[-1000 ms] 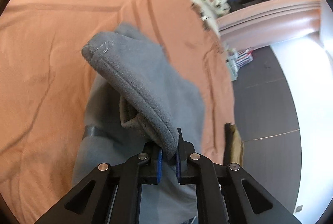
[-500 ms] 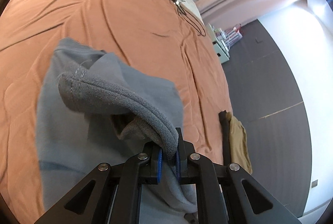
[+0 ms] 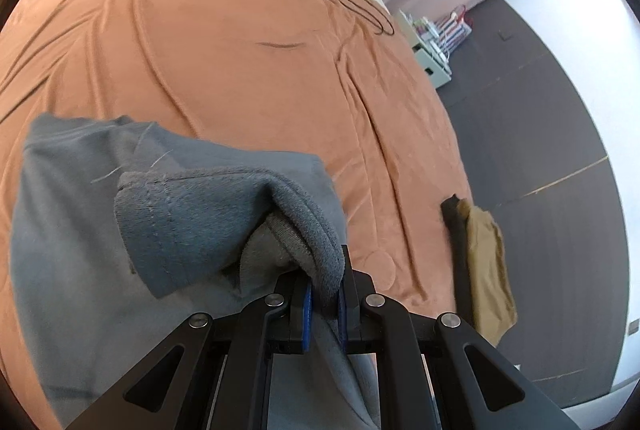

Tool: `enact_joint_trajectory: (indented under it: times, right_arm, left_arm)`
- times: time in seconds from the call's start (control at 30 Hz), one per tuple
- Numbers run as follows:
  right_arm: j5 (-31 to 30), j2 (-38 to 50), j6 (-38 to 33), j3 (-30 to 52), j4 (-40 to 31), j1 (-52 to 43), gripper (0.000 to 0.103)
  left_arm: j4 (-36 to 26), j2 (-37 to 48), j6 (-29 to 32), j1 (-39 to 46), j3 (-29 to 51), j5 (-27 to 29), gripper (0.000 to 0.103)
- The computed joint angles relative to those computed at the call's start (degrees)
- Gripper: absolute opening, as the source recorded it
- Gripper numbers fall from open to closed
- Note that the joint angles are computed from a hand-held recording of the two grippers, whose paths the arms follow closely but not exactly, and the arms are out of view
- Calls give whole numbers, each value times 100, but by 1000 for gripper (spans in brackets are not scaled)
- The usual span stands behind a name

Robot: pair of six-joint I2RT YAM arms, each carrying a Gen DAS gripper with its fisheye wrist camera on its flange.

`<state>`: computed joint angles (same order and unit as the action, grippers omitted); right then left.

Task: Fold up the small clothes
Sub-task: 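Hold the folded edge with both grippers and straighten it along the shirt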

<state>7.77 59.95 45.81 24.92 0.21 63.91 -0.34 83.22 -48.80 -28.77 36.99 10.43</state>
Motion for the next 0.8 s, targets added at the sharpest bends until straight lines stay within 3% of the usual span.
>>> enact_joint_trajectory:
  times: [0.4, 0.7, 0.8]
  right_arm:
    - [-290, 72, 165, -308, 478, -195, 4]
    - [-143, 38, 264, -336, 460, -46, 4]
    - [-136, 45, 290, -338, 457, -32, 4]
  left_arm:
    - [-273, 1775, 264, -70, 1311, 97, 13]
    - [-456, 2090, 503, -282, 1751, -75, 14]
    - [-293, 2069, 522, -244, 1722, 107, 22]
